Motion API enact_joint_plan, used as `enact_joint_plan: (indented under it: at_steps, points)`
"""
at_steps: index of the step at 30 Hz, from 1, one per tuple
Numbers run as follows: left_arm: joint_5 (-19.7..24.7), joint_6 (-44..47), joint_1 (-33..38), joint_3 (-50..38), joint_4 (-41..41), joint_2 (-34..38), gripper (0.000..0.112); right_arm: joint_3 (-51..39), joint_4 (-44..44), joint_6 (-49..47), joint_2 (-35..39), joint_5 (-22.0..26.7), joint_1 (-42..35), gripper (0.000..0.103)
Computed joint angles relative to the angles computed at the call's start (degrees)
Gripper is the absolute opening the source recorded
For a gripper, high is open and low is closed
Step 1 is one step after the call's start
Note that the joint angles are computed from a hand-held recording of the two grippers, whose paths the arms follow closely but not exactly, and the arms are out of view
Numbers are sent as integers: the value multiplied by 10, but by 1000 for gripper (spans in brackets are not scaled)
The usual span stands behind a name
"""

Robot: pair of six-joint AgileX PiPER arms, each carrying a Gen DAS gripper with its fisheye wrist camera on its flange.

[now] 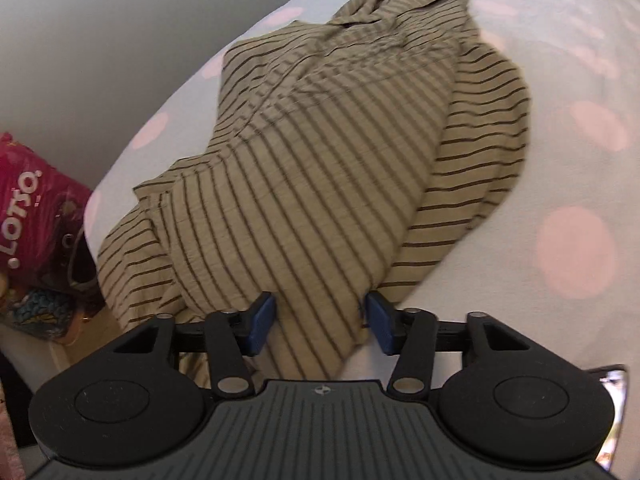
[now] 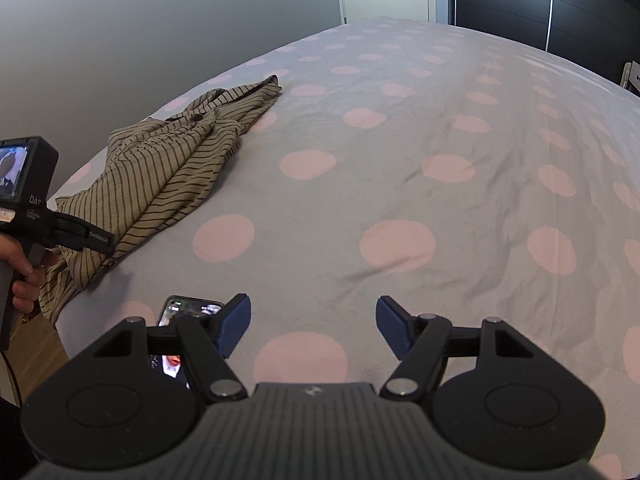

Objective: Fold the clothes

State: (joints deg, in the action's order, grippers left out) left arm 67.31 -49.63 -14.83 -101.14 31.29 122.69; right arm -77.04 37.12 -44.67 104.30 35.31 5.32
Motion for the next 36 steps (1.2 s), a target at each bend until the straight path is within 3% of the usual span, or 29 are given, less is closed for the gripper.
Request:
enact_joint_plan:
  at_steps: [1, 3, 5, 8, 15, 20, 25, 32, 34, 36]
  points:
    - [-1, -9, 2, 2, -2, -2, 28, -1, 2, -3, 2, -1, 0, 72]
    - [-5, -29, 1, 11, 4, -12, 11, -1, 5, -4, 5, -1, -1, 72]
    - [-2, -47, -8, 16, 22, -21, 4, -2, 6, -5, 7, 1, -2, 72]
    - [4, -63, -23, 17, 46, -35, 3, -1, 4, -3, 6, 1, -2, 72]
    - [-47, -62, -64, 16, 42, -96, 2, 10, -16, 26, -9, -21, 0, 72]
    - [-113, -5, -88, -25, -43, -122, 2, 12, -24, 50, -25, -27, -14, 72]
    - [-149, 90, -129, -92, -135, -109, 2, 24, 11, 17, -56, -21, -48, 72]
    - [-118, 221, -181, -269, -267, -35, 2, 62, 125, -124, -116, 57, -132, 72]
    - [-114, 252, -192, -313, -307, -23, 2, 75, 127, -139, -135, 52, -143, 72]
    - [-120, 276, -203, -340, -344, -24, 2, 89, 108, -131, -157, 9, -141, 72]
